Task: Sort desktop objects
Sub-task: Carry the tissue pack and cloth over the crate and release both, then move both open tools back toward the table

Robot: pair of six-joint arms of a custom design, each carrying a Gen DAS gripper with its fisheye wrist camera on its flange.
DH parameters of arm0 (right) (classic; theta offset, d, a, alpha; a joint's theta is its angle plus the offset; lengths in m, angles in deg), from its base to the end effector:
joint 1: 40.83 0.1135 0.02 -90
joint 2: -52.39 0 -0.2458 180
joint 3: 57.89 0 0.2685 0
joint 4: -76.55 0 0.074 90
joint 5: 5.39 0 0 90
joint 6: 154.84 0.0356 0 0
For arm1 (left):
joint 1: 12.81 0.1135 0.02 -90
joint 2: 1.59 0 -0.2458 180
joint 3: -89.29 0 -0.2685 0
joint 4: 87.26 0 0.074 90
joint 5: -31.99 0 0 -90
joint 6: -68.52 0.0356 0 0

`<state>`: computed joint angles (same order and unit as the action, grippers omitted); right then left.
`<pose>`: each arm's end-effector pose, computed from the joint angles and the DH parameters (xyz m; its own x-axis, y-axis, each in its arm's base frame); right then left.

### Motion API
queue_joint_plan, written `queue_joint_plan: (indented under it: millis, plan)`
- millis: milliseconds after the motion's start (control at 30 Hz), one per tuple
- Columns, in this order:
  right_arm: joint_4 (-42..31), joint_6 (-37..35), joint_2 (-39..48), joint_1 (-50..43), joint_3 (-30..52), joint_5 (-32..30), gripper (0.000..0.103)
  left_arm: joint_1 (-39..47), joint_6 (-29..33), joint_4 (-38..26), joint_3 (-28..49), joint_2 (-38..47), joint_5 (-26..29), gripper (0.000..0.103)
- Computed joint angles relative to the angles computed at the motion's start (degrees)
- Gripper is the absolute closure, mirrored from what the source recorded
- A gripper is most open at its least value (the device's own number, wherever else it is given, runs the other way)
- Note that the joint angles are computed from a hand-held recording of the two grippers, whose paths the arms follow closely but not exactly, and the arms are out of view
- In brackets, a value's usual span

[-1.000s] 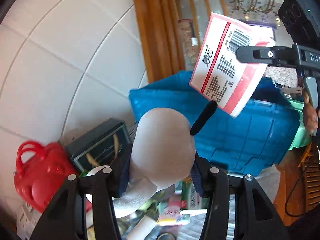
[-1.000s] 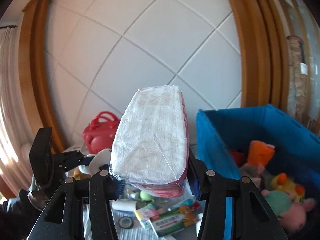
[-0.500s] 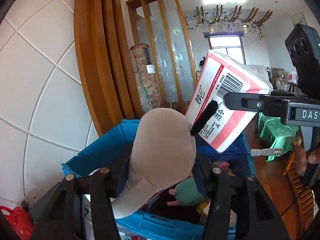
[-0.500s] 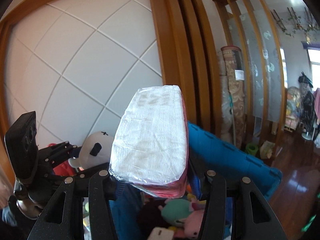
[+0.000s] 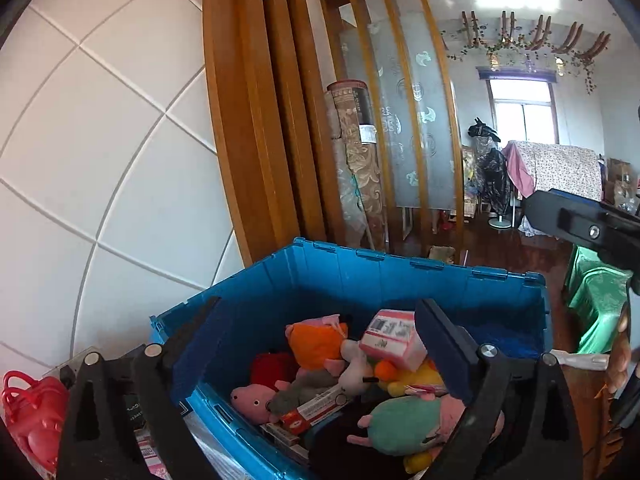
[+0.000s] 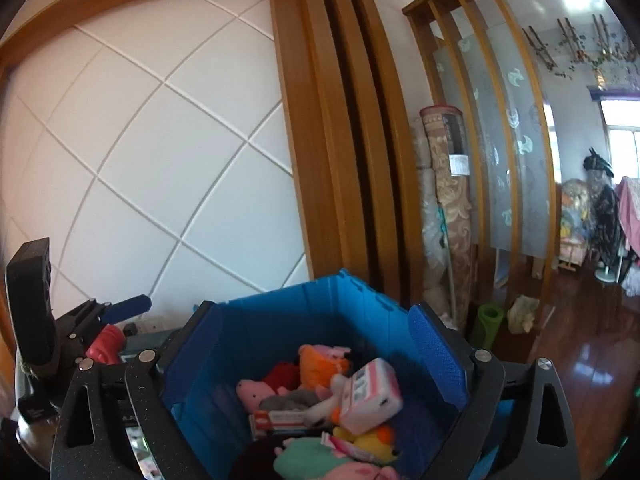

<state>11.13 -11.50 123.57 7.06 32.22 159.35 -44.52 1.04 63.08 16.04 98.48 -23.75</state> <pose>0.1945 0.1640 0.3728 -0.0897 0.2156 -0.9723 0.5395 0.8312 0.1345 0.3509 -0.2404 0.3464 0.0285 0.3545 -0.9346 0.9358 0.3193 0.1496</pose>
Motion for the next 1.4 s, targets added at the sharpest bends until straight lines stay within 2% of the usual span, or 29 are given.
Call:
queue_joint_plan:
  millis: [133,267,500,633,700,867,1033,1167,1300,1400]
  plan:
    - [2.0,-1.1,-0.8,1.2,-1.8,0.8,0.001,-0.5,0.9,3.4,-6.3,-3.6,-3.4,0.007]
    - [3.9,-3.0,-0.5,1.8,-3.1,1.5,0.0,0.9,0.2,5.6,-10.7,-5.7,-3.5,0.007]
    - [7.0,-3.6,3.1,3.8,-2.2,-0.1,0.0,8.2,-3.0,11.5,-19.5,-10.6,1.3,0.007]
    - [11.4,-6.1,7.9,5.0,0.6,-0.1,0.0,14.2,-2.2,12.3,-22.0,-10.5,4.9,0.007]
    - [12.9,-7.4,11.7,5.3,4.0,-1.3,0.0,17.6,-0.3,11.2,-21.7,-9.4,7.0,0.007]
    - [20.3,-16.1,24.3,5.9,15.0,-5.0,0.0,27.6,6.1,7.0,-18.0,-4.2,12.9,0.007]
    - [22.4,-19.5,39.5,5.4,30.1,-11.1,0.0,35.7,17.5,3.1,-12.5,3.2,13.0,0.007]
    - [23.8,-21.1,50.7,4.9,41.4,-15.3,0.0,40.5,21.6,0.2,-5.1,11.4,12.6,0.007]
    - [18.9,-20.3,62.3,3.0,54.8,-22.4,0.0,42.7,23.2,-3.9,3.8,19.7,11.4,0.007]
    - [15.0,-21.3,71.1,0.9,66.3,-26.8,0.0,43.2,22.8,-2.8,7.6,24.2,9.6,0.007]
